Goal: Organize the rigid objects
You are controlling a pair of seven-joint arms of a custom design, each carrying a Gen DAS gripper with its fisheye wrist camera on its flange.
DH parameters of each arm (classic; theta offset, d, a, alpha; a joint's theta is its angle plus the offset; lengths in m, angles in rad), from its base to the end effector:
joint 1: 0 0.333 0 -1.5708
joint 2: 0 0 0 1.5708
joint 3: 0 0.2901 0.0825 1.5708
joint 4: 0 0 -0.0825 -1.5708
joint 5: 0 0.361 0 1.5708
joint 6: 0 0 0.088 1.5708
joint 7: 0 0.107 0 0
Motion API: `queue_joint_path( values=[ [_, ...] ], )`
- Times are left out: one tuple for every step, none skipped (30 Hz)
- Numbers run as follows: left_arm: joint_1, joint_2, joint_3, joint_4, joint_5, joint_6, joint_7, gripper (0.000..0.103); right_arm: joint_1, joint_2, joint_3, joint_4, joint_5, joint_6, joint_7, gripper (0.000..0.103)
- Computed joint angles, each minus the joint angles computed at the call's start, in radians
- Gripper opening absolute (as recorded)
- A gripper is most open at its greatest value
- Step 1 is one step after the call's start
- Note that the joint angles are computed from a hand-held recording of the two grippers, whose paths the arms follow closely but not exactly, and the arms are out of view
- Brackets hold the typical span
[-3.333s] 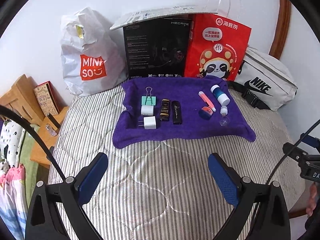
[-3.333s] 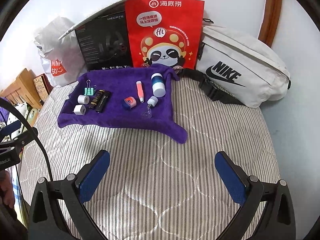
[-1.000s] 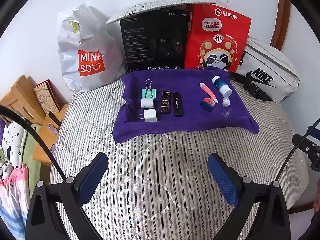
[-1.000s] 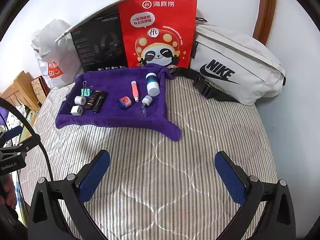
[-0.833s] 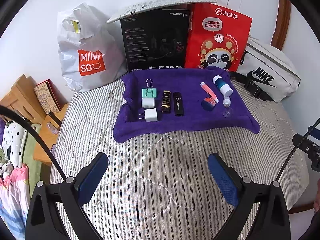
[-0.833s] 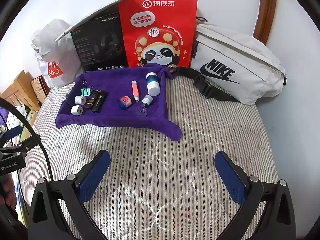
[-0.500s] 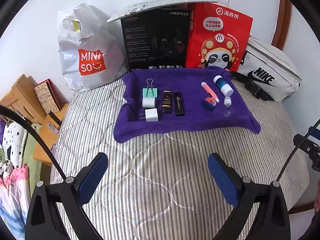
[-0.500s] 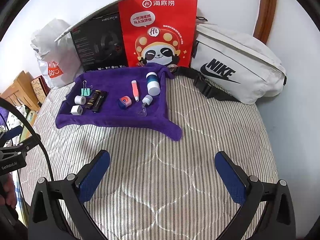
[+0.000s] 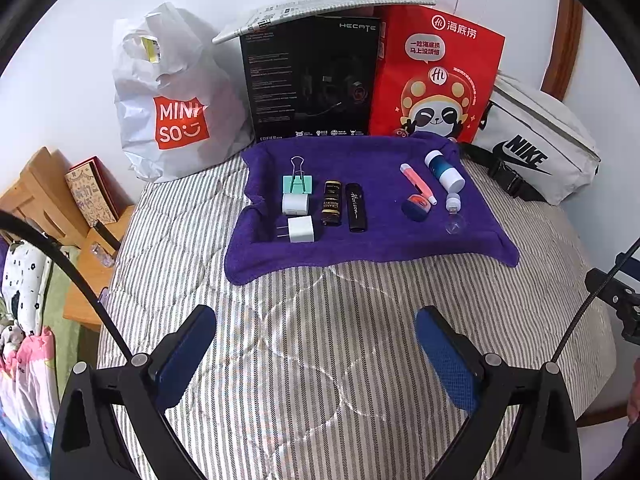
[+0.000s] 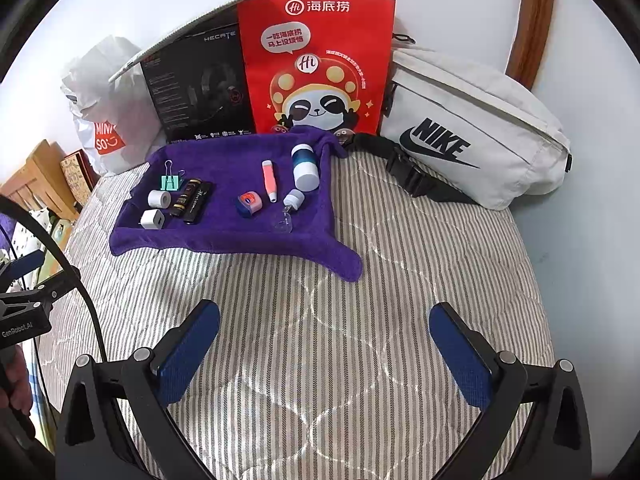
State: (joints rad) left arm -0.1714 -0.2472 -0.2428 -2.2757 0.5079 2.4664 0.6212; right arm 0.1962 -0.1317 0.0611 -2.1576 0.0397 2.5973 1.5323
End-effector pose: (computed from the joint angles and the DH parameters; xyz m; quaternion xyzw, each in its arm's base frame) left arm 0.4510 -0.2052 0.4854 -0.7373 0.6048 -0.1772 0.2434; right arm 0.5184 0.1367 0.5043 -0.7635 0.5811 -0.1679 0.2265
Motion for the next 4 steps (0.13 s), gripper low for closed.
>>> queue_joint_path(
  values=[
    [0.001, 0.000, -0.001, -0.001, 0.005, 0.003, -0.002, 0.101, 0.000, 0.002, 0.000, 0.002, -0.001, -0.001, 0.002, 0.103],
    [0.002, 0.000, -0.002, -0.002, 0.012, 0.005, -0.004, 0.101, 0.000, 0.003, 0.000, 0.003, -0.001, -0.002, 0.003, 0.103],
    [0.004, 0.000, -0.004, -0.002, 0.022, 0.007, -0.007, 0.101, 0.000, 0.004, 0.000, 0.004, -0.001, -0.002, 0.003, 0.103],
    [0.005, 0.003, -0.005, -0.001, 0.028, 0.009, -0.007, 0.101, 0.000, 0.007, 0.000, 0.006, -0.003, -0.003, 0.004, 0.103]
  ],
)
